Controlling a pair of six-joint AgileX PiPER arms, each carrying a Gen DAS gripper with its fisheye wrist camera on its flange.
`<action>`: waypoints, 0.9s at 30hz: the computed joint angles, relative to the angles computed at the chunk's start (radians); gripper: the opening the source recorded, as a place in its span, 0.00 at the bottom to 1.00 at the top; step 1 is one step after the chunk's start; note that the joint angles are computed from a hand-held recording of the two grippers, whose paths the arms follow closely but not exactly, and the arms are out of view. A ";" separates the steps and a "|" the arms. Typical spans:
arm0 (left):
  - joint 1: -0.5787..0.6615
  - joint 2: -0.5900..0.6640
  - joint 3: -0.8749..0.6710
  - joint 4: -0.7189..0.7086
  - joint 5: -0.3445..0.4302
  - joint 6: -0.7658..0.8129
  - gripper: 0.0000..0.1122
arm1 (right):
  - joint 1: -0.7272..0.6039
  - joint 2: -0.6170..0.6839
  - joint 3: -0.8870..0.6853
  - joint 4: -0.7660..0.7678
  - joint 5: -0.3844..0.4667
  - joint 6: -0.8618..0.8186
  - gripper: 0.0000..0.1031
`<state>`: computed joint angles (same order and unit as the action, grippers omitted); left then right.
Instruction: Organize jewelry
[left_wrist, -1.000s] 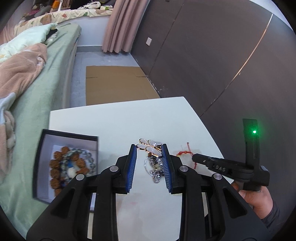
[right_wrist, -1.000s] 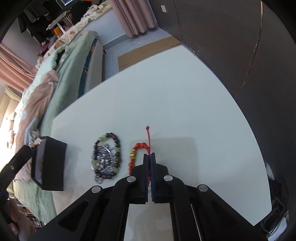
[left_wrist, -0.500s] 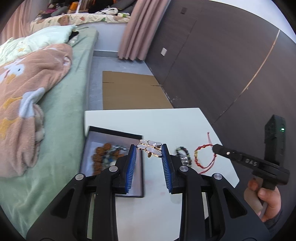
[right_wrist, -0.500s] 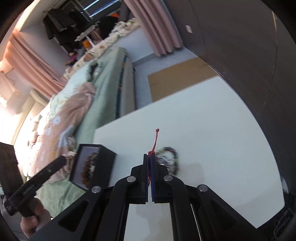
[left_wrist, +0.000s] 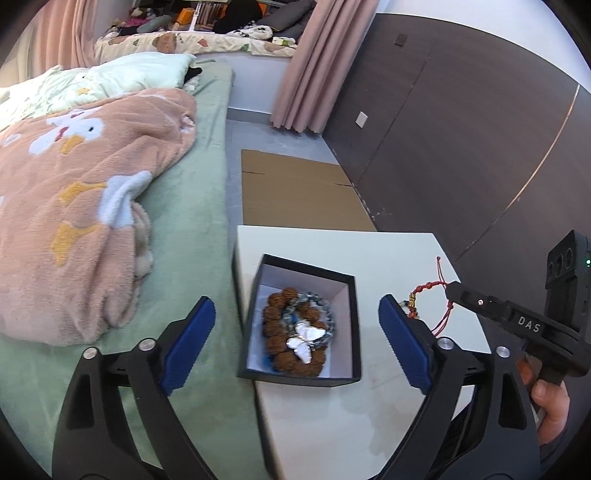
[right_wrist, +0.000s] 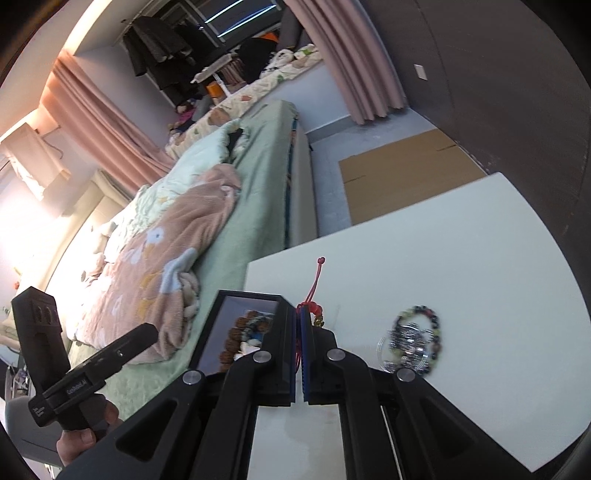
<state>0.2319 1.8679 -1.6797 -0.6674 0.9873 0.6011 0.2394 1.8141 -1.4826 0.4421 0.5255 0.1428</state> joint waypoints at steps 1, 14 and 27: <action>0.008 0.000 -0.001 0.000 0.001 0.004 0.82 | 0.006 0.003 -0.005 0.006 -0.003 -0.008 0.02; 0.099 0.044 -0.069 -0.016 0.052 -0.017 0.87 | 0.112 0.116 -0.162 0.032 0.008 -0.052 0.06; 0.076 0.034 -0.080 -0.028 0.067 -0.042 0.87 | 0.066 0.032 -0.061 -0.022 0.011 -0.013 0.59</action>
<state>0.3077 1.9018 -1.7602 -0.6949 1.0546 0.5593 0.3056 1.8460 -1.5438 0.4198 0.5368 0.1296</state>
